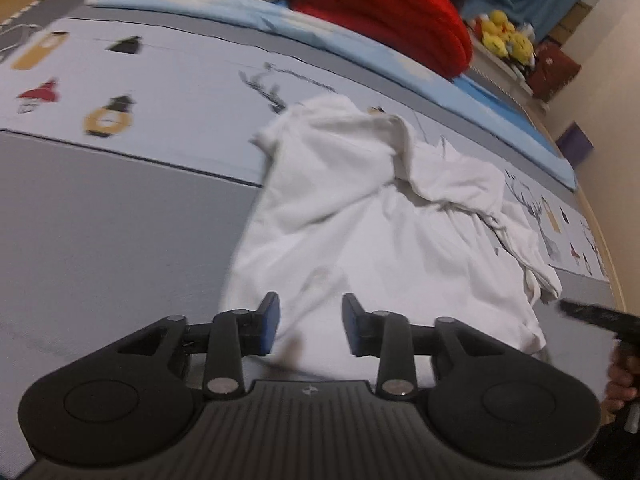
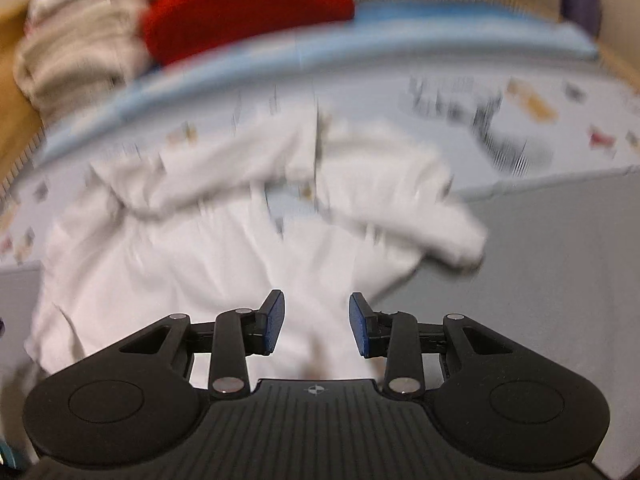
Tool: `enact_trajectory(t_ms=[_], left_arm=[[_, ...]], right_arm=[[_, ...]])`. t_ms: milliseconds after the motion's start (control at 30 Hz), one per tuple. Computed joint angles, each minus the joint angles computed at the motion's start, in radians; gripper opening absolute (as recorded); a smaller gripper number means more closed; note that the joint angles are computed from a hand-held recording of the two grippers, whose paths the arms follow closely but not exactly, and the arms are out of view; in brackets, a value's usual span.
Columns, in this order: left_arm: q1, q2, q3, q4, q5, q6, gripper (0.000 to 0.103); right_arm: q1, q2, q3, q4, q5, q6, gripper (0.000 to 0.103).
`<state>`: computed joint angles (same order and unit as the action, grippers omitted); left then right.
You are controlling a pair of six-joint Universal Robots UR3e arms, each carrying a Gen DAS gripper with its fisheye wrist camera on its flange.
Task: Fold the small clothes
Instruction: 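Grasp the white shirt hem with the left tool while the right tool grasps it too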
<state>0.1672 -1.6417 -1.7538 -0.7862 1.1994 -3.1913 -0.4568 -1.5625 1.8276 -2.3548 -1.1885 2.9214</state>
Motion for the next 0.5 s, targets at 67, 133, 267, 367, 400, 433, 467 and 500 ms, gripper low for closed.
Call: enact_trajectory(t_ms=[67, 133, 267, 367, 400, 433, 467, 500], left_arm=[[-0.057, -0.087, 0.067, 0.027, 0.03, -0.044, 0.06], [-0.099, -0.174, 0.142, 0.029, 0.062, -0.083, 0.072], [-0.179, -0.342, 0.332, -0.067, 0.165, -0.128, 0.074], [-0.218, -0.41, 0.423, -0.164, 0.226, -0.081, 0.058], [-0.232, -0.418, 0.43, -0.169, 0.252, -0.062, 0.033], [-0.24, -0.418, 0.426, -0.163, 0.27, -0.038, 0.015], [-0.241, -0.407, 0.411, -0.156, 0.276, -0.022, 0.007], [-0.233, -0.382, 0.374, -0.131, 0.27, -0.017, 0.007]], right_arm=[[0.062, 0.09, -0.069, 0.049, -0.094, -0.004, 0.037], [0.112, 0.152, -0.109, 0.054, -0.193, 0.012, 0.037], [0.139, 0.228, -0.155, 0.076, -0.278, 0.023, 0.037], [0.136, 0.217, -0.133, 0.059, -0.257, -0.011, 0.026], [0.131, 0.207, -0.121, 0.057, -0.241, -0.03, 0.02], [0.124, 0.192, -0.104, 0.05, -0.222, -0.047, 0.006], [0.111, 0.178, -0.091, 0.048, -0.201, -0.061, 0.006], [0.095, 0.156, -0.076, 0.05, -0.178, -0.071, 0.005]])
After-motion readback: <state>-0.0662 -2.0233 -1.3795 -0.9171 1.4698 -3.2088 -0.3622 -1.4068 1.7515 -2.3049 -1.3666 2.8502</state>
